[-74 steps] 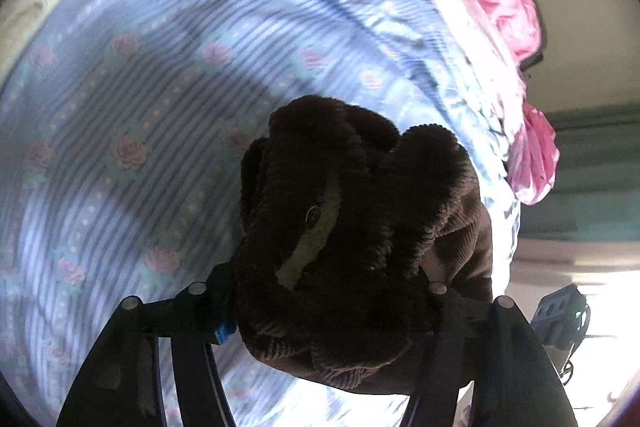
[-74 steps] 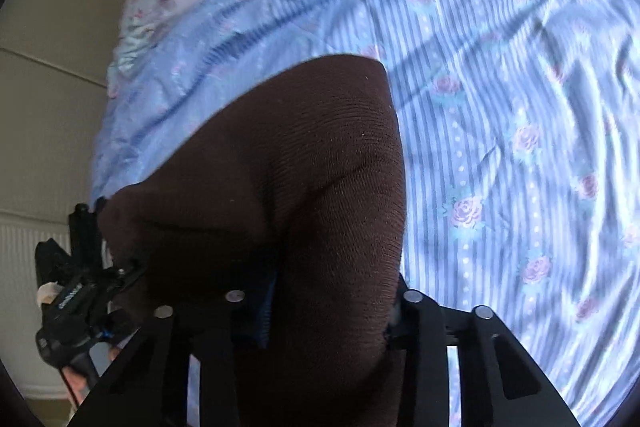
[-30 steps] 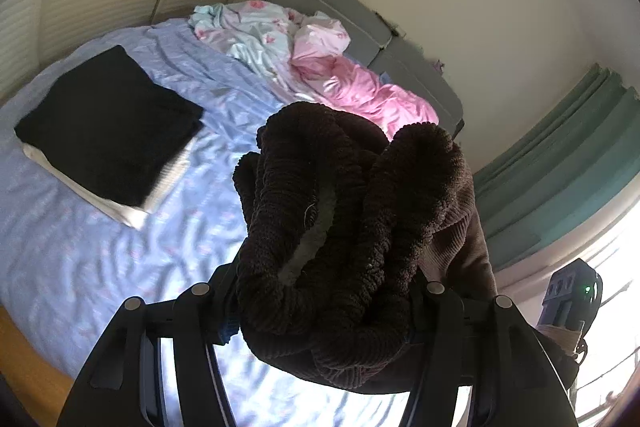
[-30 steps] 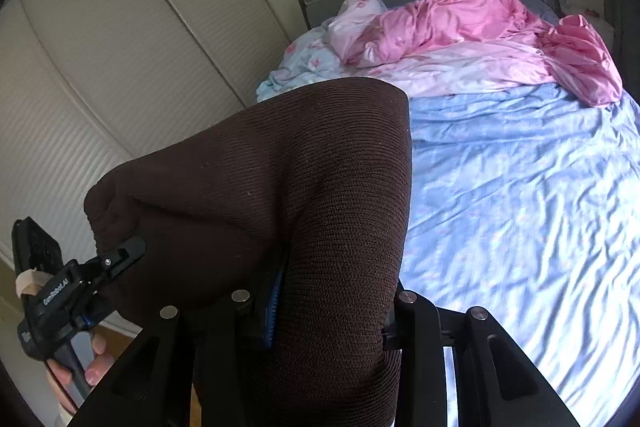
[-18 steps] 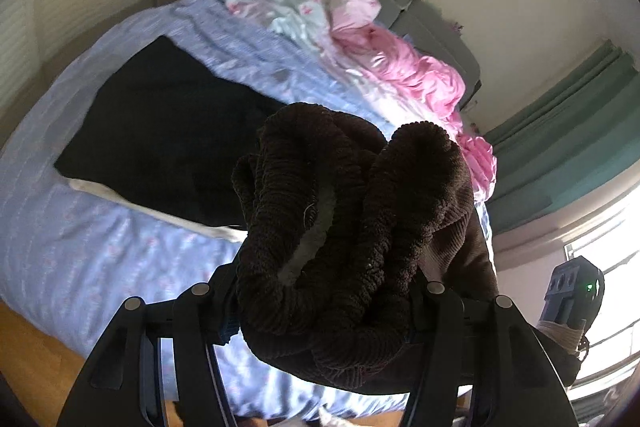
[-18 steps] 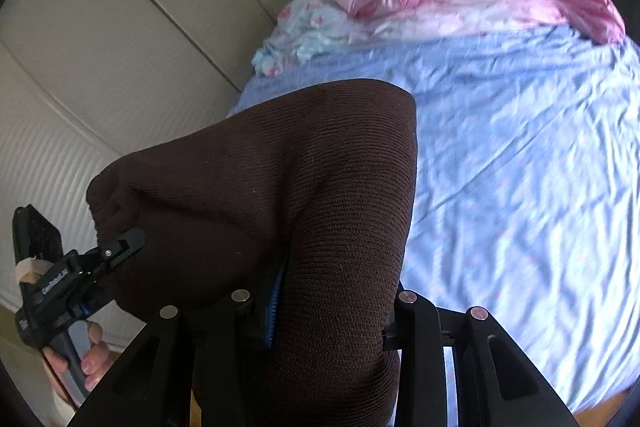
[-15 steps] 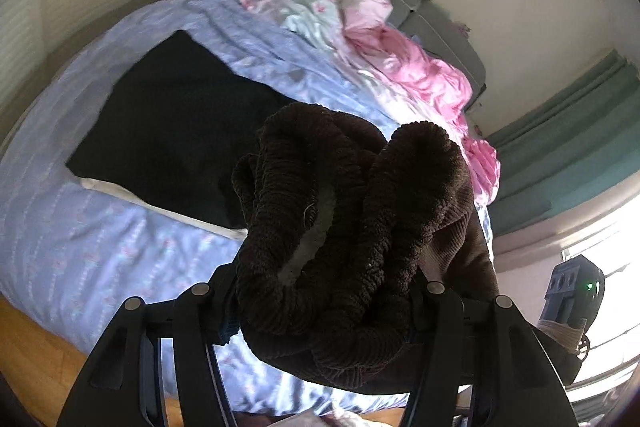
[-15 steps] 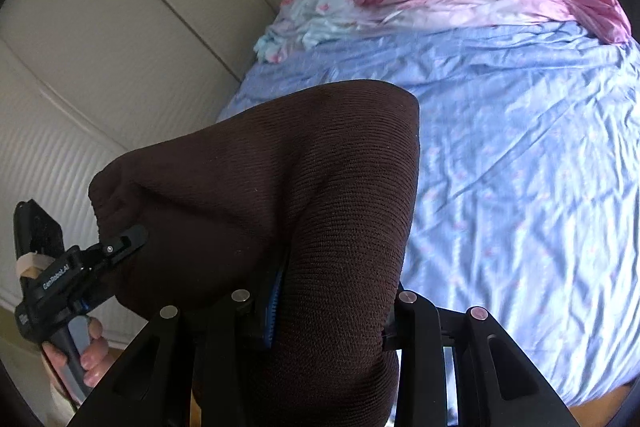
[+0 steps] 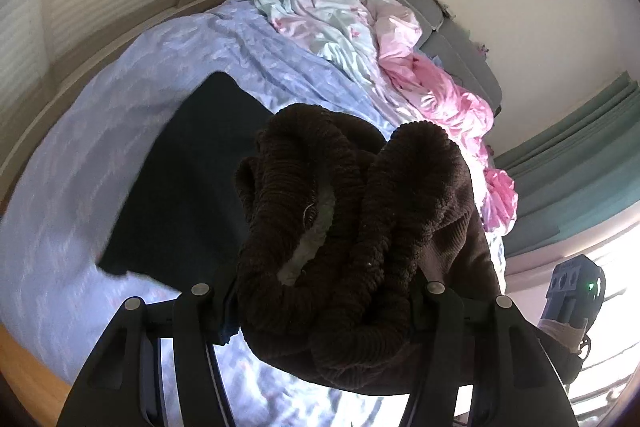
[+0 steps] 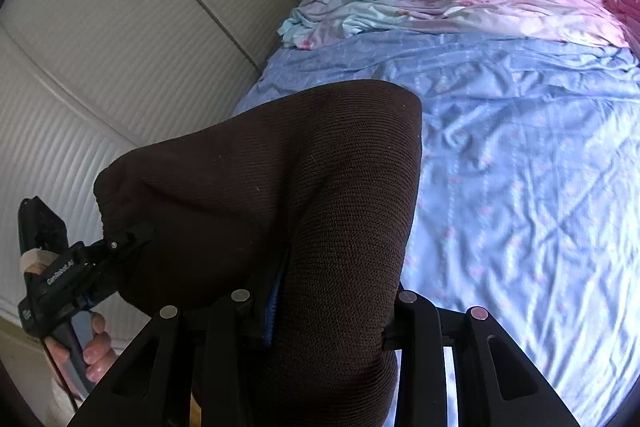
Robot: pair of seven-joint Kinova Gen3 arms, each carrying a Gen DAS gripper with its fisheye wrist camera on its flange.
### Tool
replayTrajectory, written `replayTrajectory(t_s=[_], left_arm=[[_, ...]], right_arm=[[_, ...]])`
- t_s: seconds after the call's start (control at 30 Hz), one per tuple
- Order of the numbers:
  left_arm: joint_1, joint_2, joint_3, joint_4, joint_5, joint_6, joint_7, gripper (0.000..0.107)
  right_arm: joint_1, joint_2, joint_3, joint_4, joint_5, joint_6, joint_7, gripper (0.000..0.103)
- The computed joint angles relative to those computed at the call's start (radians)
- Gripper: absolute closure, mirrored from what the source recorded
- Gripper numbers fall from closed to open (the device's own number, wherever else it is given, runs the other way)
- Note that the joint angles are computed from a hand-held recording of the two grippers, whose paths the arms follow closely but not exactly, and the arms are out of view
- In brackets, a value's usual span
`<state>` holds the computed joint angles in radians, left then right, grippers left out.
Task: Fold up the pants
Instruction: 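Carry the folded sweatpants with both tools over the black clothes stack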
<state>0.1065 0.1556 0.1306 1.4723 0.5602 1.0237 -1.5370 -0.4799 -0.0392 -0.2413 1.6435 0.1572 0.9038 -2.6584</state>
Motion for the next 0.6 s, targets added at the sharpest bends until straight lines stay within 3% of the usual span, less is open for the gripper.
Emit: replayTrajectory(t_s=[0.27,0.6], left_arm=[[-0.052,0.203,0.018,-0.185,-0.017,0.064,-0.092,0.050],[-0.046,0.373,0.024,-0.317,-0.108,0.138,-0.067,0.048]], right_arm=[[-0.022,0.168,0.055,-0.107,0.035,-0.018,-0.012,0.069],[-0.035,0.311,0.115,-0.194,-0.008,0.003,0.083,0.069]])
